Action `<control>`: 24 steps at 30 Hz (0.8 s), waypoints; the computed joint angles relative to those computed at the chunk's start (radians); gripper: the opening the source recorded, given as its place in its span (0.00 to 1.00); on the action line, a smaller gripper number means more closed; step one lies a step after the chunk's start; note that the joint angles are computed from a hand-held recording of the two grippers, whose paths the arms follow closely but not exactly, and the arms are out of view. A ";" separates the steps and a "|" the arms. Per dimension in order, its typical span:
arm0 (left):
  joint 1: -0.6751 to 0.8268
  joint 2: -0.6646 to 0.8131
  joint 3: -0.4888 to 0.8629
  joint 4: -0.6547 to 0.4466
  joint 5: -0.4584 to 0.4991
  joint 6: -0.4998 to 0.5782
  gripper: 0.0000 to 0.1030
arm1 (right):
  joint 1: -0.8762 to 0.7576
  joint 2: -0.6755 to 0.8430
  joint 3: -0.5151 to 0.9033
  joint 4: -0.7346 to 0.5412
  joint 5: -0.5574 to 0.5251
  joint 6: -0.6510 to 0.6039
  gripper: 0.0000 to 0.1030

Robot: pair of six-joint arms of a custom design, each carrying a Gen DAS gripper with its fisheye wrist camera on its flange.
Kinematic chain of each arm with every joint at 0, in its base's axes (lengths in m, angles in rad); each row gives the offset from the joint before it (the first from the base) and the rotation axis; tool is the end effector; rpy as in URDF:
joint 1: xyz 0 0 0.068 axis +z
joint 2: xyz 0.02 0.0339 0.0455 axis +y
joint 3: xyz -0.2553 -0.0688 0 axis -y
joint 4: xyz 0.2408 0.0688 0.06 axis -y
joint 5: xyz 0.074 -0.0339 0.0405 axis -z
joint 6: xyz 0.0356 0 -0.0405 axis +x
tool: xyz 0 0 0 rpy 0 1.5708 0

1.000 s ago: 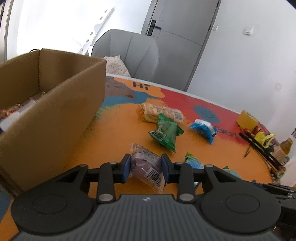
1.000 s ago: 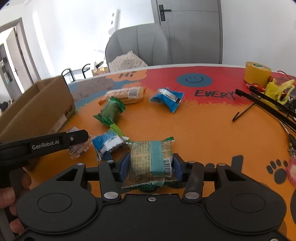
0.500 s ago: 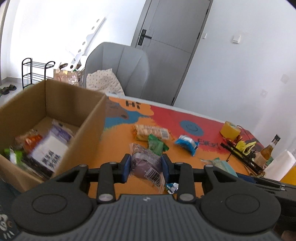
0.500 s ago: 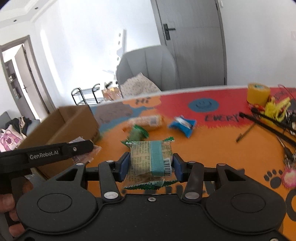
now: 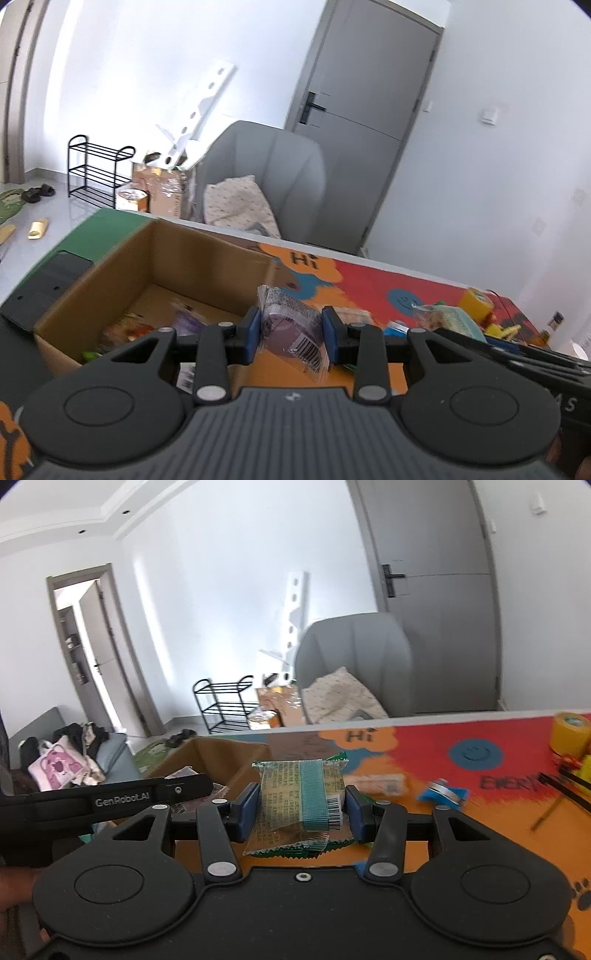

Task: Organize snacks
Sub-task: 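Carry both held packets over the cardboard box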

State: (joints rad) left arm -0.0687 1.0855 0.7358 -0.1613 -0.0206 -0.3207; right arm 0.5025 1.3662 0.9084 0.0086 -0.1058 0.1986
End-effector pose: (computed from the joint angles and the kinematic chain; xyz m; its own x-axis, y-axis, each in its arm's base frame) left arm 0.2428 -0.0160 0.2596 -0.4790 -0.2829 -0.8310 -0.1057 0.9583 -0.2654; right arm 0.2692 0.1522 0.2634 -0.4840 -0.0421 -0.8740 -0.4762 0.8507 0.2227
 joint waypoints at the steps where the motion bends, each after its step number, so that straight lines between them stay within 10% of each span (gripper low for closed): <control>1: 0.020 0.002 0.005 -0.004 0.008 0.004 0.33 | 0.009 0.016 0.017 0.001 -0.003 0.001 0.45; 24: 0.277 0.128 0.077 -0.009 0.138 0.088 0.33 | 0.158 0.309 0.337 -0.066 -0.030 0.021 0.45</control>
